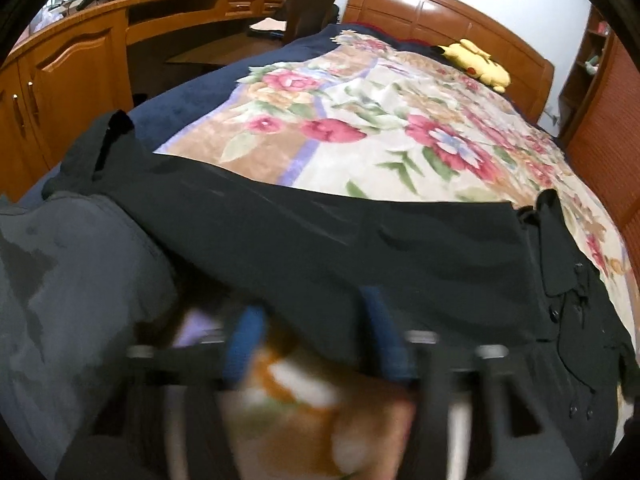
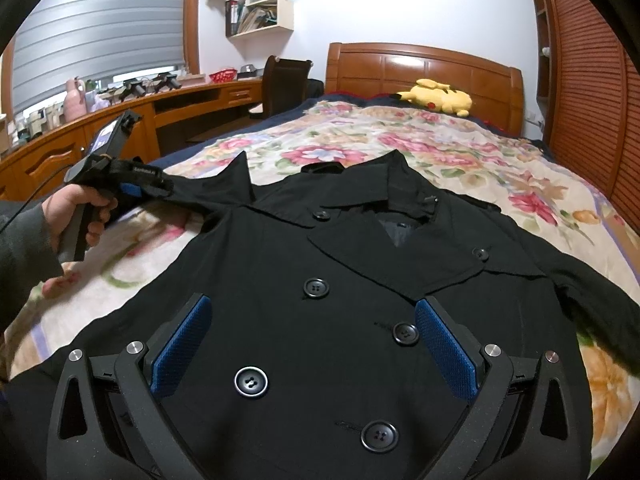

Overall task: Fold large clothes
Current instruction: 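Grasp the sleeve cuff with the left gripper, fold it across the coat body, release, then move the left gripper to the end of the folded sleeve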

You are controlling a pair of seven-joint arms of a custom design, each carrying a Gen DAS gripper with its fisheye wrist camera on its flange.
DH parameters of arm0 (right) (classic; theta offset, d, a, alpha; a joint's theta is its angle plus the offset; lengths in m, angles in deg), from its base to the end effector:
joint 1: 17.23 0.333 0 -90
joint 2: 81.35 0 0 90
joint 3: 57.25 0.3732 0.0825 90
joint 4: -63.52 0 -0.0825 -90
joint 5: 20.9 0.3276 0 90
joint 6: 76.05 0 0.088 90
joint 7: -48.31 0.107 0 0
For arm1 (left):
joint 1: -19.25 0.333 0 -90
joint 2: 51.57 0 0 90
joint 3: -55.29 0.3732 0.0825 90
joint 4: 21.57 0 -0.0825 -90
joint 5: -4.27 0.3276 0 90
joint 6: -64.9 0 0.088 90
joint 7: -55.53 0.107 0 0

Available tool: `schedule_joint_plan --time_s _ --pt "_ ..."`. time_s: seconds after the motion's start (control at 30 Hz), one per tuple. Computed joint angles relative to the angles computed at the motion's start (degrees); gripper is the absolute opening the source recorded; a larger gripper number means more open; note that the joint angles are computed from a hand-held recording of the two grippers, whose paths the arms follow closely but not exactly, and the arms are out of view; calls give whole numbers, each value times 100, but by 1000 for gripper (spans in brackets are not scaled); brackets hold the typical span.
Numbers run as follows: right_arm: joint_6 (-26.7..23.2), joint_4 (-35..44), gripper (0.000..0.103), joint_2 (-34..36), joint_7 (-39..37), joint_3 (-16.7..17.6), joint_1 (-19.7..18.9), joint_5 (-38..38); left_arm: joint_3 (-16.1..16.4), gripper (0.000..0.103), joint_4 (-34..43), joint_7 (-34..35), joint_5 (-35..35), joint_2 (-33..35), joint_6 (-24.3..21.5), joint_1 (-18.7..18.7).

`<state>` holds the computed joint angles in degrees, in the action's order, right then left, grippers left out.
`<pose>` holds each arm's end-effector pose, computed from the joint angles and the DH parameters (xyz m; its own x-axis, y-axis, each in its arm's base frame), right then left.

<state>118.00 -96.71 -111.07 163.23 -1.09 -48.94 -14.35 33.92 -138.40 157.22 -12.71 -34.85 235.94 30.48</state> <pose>0.3236 0.1852 0.4952 0.0102 -0.9999 -0.0043 -0.5573 -0.0021 -0.8303 0.6086 -0.0636 0.4759 -0.1186 -0.9736 0.1949 -0.7916 -0.0258 -0.6105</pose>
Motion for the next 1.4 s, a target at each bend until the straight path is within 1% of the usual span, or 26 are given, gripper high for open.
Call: schedule_joint_plan --time_s 0.03,0.1,0.2,0.23,0.27,0.3,0.33,0.4,0.43,0.47,0.53,0.57,0.63,0.67,0.7,0.77,0.87,0.97,1.07,1.1,1.17,1.23,1.27,1.33,1.37,1.4 --pt "9 -1 103 8 -1 -1 -3 -4 173 7 47 -170 195 16 -51 -132" --pt "-7 -1 103 -10 0 4 -5 -5 172 1 48 -119 248 -3 -66 -140" --pt "-33 17 103 -36 5 -14 -12 -17 323 0 -190 -145 571 -218 206 -317" --pt "-43 16 103 -54 3 -29 -7 -23 290 0 -291 -213 729 -304 318 -294" --pt "-64 15 103 -83 -2 -55 6 -30 57 0 -398 63 485 -411 416 -132" --pt "-72 9 103 -114 -3 -83 12 -36 -376 0 -500 454 126 -514 464 196" --pt "-83 -8 103 -149 3 -127 54 -36 -647 0 -572 792 -173 -609 480 386" --pt "-89 -32 103 -199 0 -222 125 -43 -1208 0 -733 1661 -1027 -885 470 733" --pt "-97 -48 103 -242 -16 -289 159 -49 -1525 0 -791 2266 -1629 -1049 415 931" --pt "-109 -61 103 -289 -13 -307 171 -45 -1760 0 -848 2892 -2252 -1259 345 1041" --pt "-111 -102 103 -355 -6 -373 189 -40 -1864 0 -897 3815 -3172 -1618 112 987" --pt "-118 -120 103 -366 -13 -449 222 -39 -1838 0 -932 4327 -3678 -1844 -65 886" --pt "-130 -148 103 -415 -6 -512 240 -28 -1692 0 -1023 4923 -4249 -2175 -300 617" --pt "-133 -165 103 -446 0 -529 244 -23 -1613 0 -1101 5154 -4446 -2358 -423 466" --pt "-139 -184 103 -480 7 -550 241 -17 -1549 0 -1170 5233 -4501 -2489 -507 344" --pt "-144 -223 103 -538 31 -570 236 -10 -1448 0 -1325 5338 -4551 -2705 -612 100" --pt "-185 -276 103 -613 84 -588 225 -6 -1375 0 -1590 5265 -4418 -2907 -526 -174" --pt "-224 -323 103 -656 119 -611 217 -44 -1348 0 -1839 5002 -4027 -3019 -449 -315" --pt "-267 -366 103 -715 166 -622 241 -89 -1130 5 -2037 4939 -3875 -3123 -583 -518" --pt "-278 -373 103 -724 181 -625 247 -105 -1038 8 -2128 4990 -3905 -3172 -580 -624" --pt "-277 -394 103 -731 205 -640 256 -136 -737 12 -2265 5169 -4038 -3306 -826 -876" --pt "-271 -400 103 -736 223 -646 258 -164 -451 26 -2412 5346 -4197 -3468 -914 -1104" --pt "-257 -404 103 -733 225 -654 260 -178 -331 29 -2472 5410 -4266 -3536 -930 -1216" --pt "-208 -417 103 -703 212 -669 263 -200 -54 39 -2567 5550 -4383 -3678 -982 -1416" --pt "-188 -427 103 -700 200 -664 263 -206 64 41 -2599 5612 -4422 -3722 -962 -1504" --pt "-169 -439 103 -700 192 -652 263 -206 172 46 -2620 5670 -4448 -3746 -911 -1580"
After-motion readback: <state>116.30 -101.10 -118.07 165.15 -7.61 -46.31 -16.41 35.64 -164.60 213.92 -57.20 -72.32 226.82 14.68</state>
